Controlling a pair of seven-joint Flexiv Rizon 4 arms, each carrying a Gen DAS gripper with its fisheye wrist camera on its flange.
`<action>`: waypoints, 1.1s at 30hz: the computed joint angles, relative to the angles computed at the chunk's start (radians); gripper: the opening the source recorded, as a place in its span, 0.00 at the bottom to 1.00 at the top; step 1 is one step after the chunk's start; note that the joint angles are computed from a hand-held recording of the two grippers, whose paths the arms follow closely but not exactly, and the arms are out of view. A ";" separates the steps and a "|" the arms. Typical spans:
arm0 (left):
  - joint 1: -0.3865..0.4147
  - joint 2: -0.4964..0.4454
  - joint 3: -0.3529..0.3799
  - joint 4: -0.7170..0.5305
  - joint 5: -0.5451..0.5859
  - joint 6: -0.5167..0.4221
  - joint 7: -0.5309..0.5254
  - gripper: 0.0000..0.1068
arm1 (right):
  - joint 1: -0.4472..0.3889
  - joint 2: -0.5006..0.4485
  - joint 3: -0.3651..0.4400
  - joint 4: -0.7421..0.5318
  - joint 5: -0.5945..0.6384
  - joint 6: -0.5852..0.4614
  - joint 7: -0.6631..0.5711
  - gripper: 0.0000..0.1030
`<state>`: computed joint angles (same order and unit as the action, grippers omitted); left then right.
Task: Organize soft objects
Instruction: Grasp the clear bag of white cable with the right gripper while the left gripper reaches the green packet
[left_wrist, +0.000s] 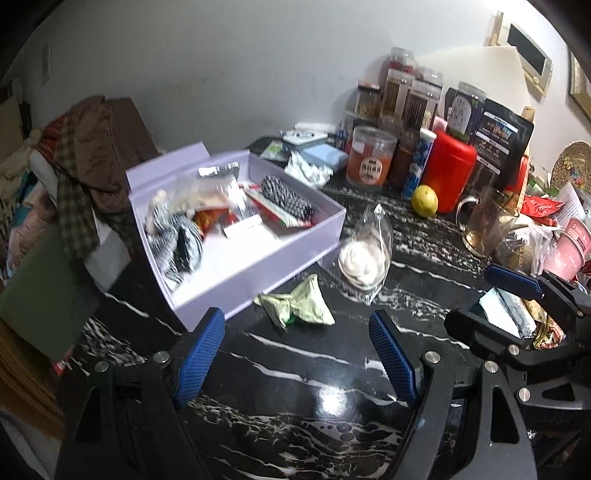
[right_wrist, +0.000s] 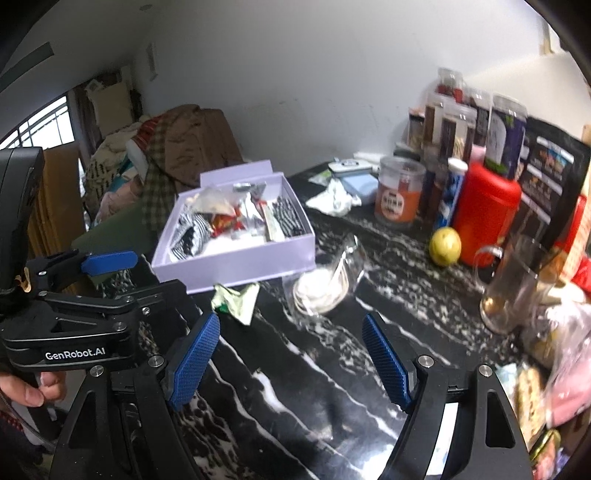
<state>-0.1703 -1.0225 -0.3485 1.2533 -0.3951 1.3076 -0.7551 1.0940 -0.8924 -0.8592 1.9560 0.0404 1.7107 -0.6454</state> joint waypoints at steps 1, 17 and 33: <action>-0.004 -0.008 0.006 -0.011 -0.001 -0.016 -0.006 0.75 | -0.007 -0.002 0.008 -0.002 0.001 -0.002 0.003 0.78; -0.122 -0.204 0.172 -0.366 0.061 -0.273 -0.180 0.75 | -0.218 -0.019 0.205 -0.085 -0.068 -0.032 0.040 0.78; -0.183 -0.438 0.266 -0.830 0.161 -0.518 -0.363 0.76 | -0.380 -0.031 0.322 -0.155 -0.131 -0.027 0.017 0.78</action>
